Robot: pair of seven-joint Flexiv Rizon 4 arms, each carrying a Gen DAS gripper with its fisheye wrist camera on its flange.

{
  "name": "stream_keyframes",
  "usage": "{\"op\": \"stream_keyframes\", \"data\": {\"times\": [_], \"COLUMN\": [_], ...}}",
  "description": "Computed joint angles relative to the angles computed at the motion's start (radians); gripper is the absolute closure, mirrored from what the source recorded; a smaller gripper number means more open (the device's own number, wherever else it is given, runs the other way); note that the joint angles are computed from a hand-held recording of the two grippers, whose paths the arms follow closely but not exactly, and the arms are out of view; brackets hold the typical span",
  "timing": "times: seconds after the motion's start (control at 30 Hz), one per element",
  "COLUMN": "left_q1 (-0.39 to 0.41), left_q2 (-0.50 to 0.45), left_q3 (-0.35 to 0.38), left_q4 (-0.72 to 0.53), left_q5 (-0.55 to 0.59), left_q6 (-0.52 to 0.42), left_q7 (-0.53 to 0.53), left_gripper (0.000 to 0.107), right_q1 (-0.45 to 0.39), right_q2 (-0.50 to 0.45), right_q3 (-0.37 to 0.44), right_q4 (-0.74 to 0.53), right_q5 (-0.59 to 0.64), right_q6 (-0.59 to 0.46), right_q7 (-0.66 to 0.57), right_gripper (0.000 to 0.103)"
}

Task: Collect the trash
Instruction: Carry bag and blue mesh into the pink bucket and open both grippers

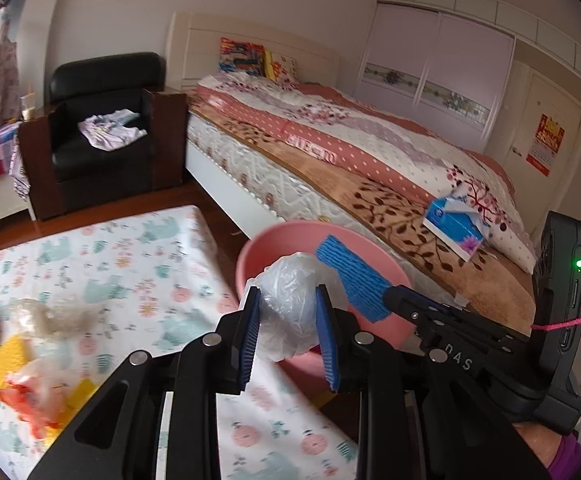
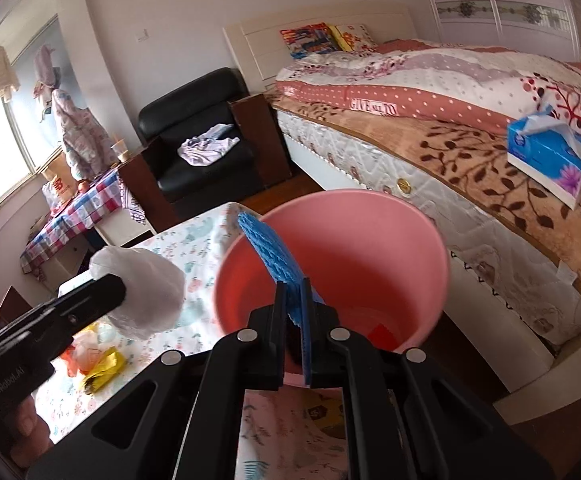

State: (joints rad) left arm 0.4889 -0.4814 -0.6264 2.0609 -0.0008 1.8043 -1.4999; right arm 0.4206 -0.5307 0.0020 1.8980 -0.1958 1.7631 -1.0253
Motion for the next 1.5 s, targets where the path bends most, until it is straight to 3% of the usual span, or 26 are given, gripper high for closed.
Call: {"op": "stream_keyframes", "data": {"times": [0.43, 0.63, 0.8, 1.03, 1.33, 1.43, 1.5], "left_q1": [-0.26, -0.336, -0.368, -0.375, -0.357, -0.341, -0.33], "left_q2": [-0.089, -0.109, -0.116, -0.117, -0.096, -0.085, -0.078], "left_q3": [0.2, 0.268, 0.296, 0.3, 0.288, 0.277, 0.27], "left_q4": [-0.139, -0.174, -0.185, -0.19, -0.167, -0.153, -0.143], "left_q5": [-0.12, -0.168, -0.192, -0.212, -0.204, -0.196, -0.19], "left_q6": [-0.091, -0.108, -0.106, -0.108, -0.079, -0.07, -0.065], "left_q7": [0.077, 0.107, 0.118, 0.122, 0.117, 0.112, 0.109], "left_gripper": [0.08, 0.079, 0.074, 0.056, 0.051, 0.051, 0.05], "right_q1": [-0.042, -0.058, -0.058, -0.055, -0.055, -0.057, -0.055], "right_q2": [-0.025, -0.039, -0.045, -0.05, -0.047, -0.046, -0.044], "right_q3": [0.009, 0.018, 0.017, 0.013, 0.015, 0.02, 0.02], "right_q4": [-0.014, -0.028, -0.033, -0.039, -0.052, -0.055, -0.052], "right_q5": [0.003, -0.003, -0.006, -0.011, -0.024, -0.03, -0.03], "right_q6": [-0.017, -0.03, -0.035, -0.041, -0.076, -0.085, -0.077], "right_q7": [0.007, 0.009, 0.012, 0.014, 0.017, 0.017, 0.017], "right_gripper": [0.096, 0.096, 0.096, 0.096, 0.095, 0.086, 0.072]}}
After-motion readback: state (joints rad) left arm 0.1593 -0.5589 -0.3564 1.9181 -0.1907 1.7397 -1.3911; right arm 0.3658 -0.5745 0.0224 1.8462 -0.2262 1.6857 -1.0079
